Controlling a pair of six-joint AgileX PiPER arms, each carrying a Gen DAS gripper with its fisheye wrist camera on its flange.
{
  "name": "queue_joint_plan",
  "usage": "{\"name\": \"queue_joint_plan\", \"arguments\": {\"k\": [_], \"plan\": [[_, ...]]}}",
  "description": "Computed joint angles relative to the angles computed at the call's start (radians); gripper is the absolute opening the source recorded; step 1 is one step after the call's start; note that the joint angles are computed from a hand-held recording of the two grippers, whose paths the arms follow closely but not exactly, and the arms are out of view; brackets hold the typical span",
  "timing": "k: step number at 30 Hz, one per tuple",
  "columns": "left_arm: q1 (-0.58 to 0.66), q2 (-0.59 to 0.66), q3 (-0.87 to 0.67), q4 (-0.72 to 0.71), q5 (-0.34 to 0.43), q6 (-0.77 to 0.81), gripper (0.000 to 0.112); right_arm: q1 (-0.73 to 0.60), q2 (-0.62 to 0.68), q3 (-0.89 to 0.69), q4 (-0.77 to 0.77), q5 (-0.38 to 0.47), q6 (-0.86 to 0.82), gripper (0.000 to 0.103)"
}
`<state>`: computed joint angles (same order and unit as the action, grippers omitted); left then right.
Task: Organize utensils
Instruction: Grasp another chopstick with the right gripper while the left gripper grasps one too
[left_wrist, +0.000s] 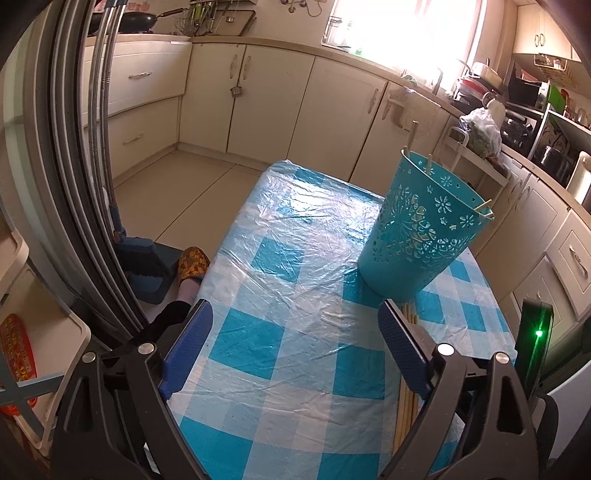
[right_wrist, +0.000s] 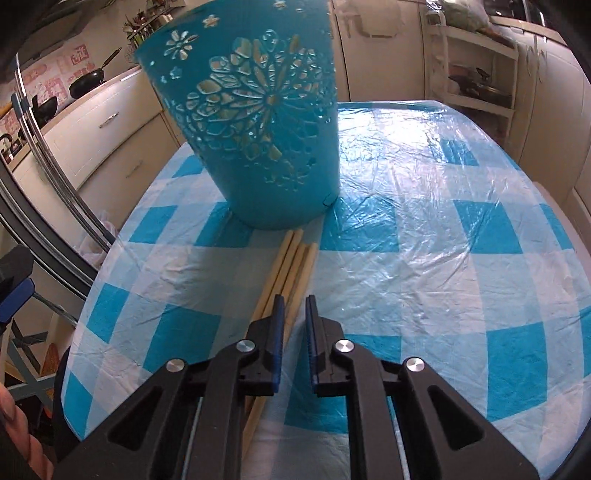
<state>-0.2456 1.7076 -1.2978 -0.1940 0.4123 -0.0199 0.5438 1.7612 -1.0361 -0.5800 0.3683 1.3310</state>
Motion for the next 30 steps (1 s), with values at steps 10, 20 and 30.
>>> {"name": "queue_joint_plan", "arguments": {"k": [10,20,30], "plan": [[-0.121,0.163,-0.182,0.059,0.144,0.079,0.087,-0.033,-0.102,0.143,0.02,-0.042,-0.151,0.009],[-0.248,0.413,-0.478,0.273,0.302,-0.053,0.085,-0.123,-0.198,0.324,-0.114,-0.248,0.043,0.006],[-0.267,0.505,-0.607,0.353,0.383,-0.111,0.083,-0.157,-0.208,0.355,0.052,-0.317,-0.117,0.008]]}}
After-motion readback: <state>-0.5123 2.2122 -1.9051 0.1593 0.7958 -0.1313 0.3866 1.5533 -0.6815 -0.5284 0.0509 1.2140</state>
